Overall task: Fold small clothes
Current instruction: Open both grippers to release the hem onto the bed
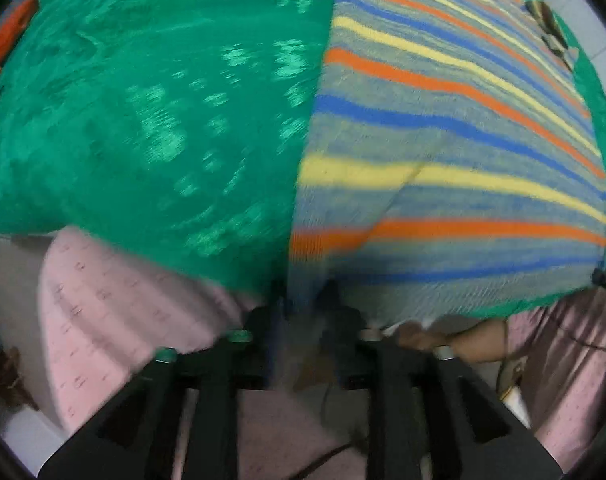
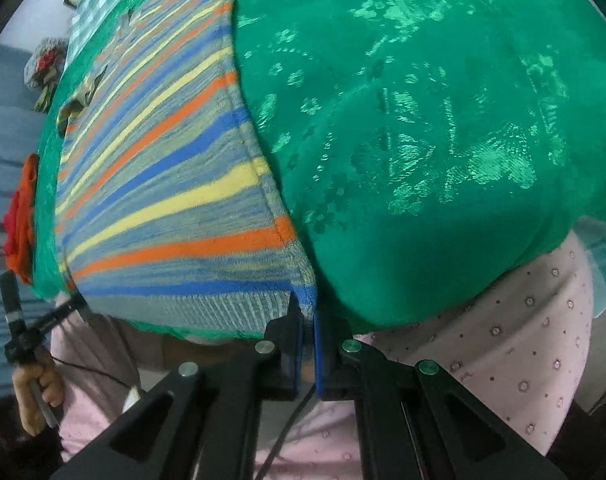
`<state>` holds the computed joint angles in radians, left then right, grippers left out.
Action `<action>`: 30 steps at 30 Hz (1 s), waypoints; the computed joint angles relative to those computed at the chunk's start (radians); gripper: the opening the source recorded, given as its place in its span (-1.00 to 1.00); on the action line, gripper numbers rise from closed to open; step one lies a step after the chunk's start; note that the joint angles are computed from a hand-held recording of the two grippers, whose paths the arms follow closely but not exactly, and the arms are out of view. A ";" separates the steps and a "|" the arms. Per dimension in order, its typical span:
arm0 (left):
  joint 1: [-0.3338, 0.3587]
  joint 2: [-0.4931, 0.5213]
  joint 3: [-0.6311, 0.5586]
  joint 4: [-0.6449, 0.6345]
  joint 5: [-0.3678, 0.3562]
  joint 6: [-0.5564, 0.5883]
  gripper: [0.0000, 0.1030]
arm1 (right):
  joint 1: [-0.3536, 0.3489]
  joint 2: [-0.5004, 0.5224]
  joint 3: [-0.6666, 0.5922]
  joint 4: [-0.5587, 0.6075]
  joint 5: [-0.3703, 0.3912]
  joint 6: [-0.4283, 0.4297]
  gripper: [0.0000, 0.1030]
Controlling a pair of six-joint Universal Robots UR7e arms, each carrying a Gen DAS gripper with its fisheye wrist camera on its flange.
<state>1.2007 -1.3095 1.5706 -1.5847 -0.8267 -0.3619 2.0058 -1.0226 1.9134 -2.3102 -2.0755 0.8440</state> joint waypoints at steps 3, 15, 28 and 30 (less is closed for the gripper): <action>-0.034 -0.088 0.038 -0.009 0.064 -0.001 -0.10 | 0.025 -0.045 -0.011 0.112 -0.024 0.034 -0.75; -0.049 0.029 0.076 -0.573 -0.078 0.330 0.40 | 0.061 0.131 -0.201 -0.202 -0.114 -0.403 -0.38; -0.086 -0.093 0.206 -0.513 0.024 0.288 0.67 | 0.093 0.092 -0.130 -0.033 -0.249 -0.256 -0.38; -0.093 -0.075 0.207 -0.553 0.029 0.309 0.78 | 0.108 0.112 -0.146 -0.086 -0.245 -0.314 -0.20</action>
